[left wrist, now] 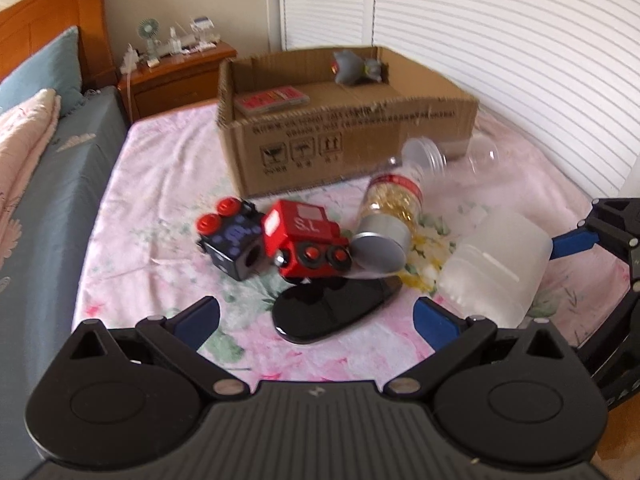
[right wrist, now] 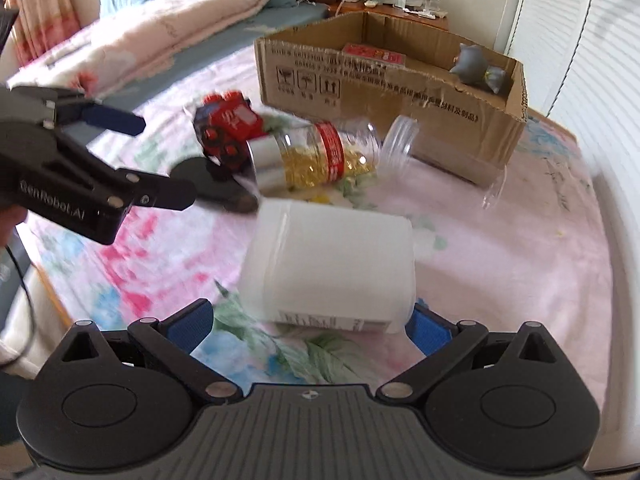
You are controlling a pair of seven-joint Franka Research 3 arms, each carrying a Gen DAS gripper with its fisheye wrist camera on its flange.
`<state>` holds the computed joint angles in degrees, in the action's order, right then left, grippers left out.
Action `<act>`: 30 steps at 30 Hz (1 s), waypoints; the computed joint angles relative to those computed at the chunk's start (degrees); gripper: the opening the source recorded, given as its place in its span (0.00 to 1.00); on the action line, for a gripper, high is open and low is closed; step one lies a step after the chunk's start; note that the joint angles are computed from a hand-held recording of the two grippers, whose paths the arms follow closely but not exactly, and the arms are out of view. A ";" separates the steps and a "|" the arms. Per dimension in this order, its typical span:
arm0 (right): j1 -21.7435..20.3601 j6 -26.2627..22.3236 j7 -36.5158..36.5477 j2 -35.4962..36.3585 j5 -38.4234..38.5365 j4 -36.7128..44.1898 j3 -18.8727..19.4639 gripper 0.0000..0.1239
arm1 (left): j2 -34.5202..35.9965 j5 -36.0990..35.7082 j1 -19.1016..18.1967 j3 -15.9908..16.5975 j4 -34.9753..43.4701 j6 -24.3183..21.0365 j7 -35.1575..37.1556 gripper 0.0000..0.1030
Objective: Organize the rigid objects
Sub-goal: 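Move the right gripper to the white plastic bottle while the left reaches the black oval case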
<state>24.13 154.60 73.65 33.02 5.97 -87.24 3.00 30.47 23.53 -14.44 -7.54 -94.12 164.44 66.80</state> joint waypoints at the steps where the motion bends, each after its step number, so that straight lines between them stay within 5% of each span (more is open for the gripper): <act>1: 0.59 -0.04 0.61 0.28 -0.73 0.03 -0.67 0.83 | 0.77 -0.67 0.48 -0.82 0.93 -0.65 0.95 0.99; 13: -0.90 5.07 -1.08 0.45 2.80 -1.94 0.91 0.83 | 8.29 -2.48 -2.00 1.08 9.51 -1.68 -2.52 0.99; 15: -0.71 5.08 -0.86 0.38 2.76 -1.99 0.70 0.83 | 8.11 -0.04 -3.88 3.57 9.11 -0.96 -4.76 0.99; 30: -0.74 6.07 -1.04 0.22 3.04 -2.62 0.74 0.83 | 3.20 1.34 -0.72 2.25 1.30 0.94 -5.16 0.99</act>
<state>23.38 160.67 72.61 33.24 9.01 -89.86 3.74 33.67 24.86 -15.16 -5.29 -92.82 165.38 61.64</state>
